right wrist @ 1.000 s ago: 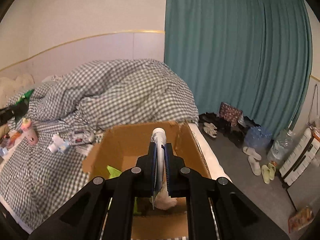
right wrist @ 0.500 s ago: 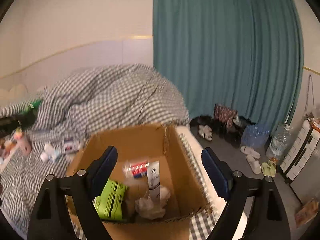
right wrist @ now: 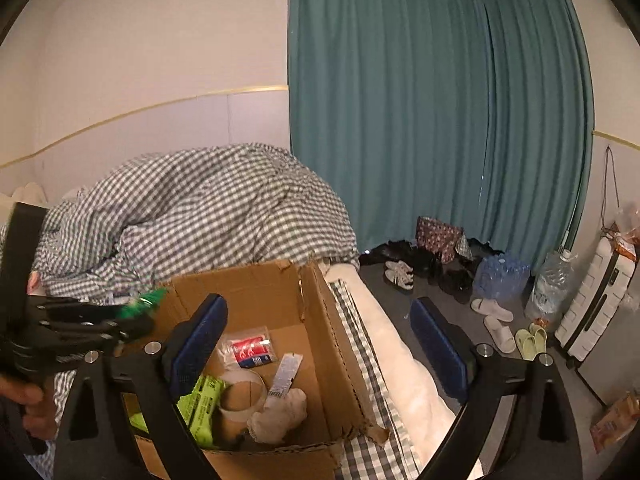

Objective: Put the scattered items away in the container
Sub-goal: 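Open the right tool to drop the tube while the left tool releases the sachet into the box, then move both tools back over the items on the bed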

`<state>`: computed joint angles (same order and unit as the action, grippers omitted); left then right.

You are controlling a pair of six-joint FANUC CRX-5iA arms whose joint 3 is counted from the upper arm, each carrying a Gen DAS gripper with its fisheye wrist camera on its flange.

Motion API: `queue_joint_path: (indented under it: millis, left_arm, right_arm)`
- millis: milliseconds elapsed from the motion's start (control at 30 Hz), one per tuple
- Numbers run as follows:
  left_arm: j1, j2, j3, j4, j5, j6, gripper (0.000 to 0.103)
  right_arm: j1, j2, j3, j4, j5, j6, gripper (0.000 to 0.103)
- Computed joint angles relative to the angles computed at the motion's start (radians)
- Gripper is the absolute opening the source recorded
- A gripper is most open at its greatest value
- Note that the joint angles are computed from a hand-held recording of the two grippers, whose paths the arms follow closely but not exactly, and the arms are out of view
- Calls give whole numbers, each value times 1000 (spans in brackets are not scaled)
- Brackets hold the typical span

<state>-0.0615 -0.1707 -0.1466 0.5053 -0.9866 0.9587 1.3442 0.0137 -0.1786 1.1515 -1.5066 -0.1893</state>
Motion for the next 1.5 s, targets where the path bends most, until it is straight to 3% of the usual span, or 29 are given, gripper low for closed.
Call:
queue_joint_path:
  millis: [200,300,333,367,433,600,767,1033,1233,1500]
  left_arm:
    - [-68,102,102,-156,-129,93,36]
    - [-80,107,108,-186,-137,120,44]
    - [-75,99,97,-176,-128,111,50]
    - [-71,87,84,-162,-112,101,64]
    - [-60,53,52,-138,-52,76,84]
    - [-28,-62,-47,-74,128,17,86]
    - [31,-199,-199,124,342,-142,96]
    - [117,-318,-311,342,493,-321,103]
    - [252,-363,-336,439,455,-408,103]
    - [485,-373,-342,484,361,-459,103]
  right_arm:
    - [-6,-19,-14,-56,29,14,93]
    - [-6,-18,-14,-64,33,14,93]
    - [-7,-16,-13,-63,33,13,93]
    - [-7,-14,-10,-62,34,12,93]
    - [-5,-10,-5,-56,31,13,93]
    - [0,13,22,-31,17,16,93]
    - [3,40,55,11,10,36,98]
    - [7,133,175,78,2,99,103]
    - [6,222,296,116,45,167,103]
    - [-11,371,493,84,158,283,103]
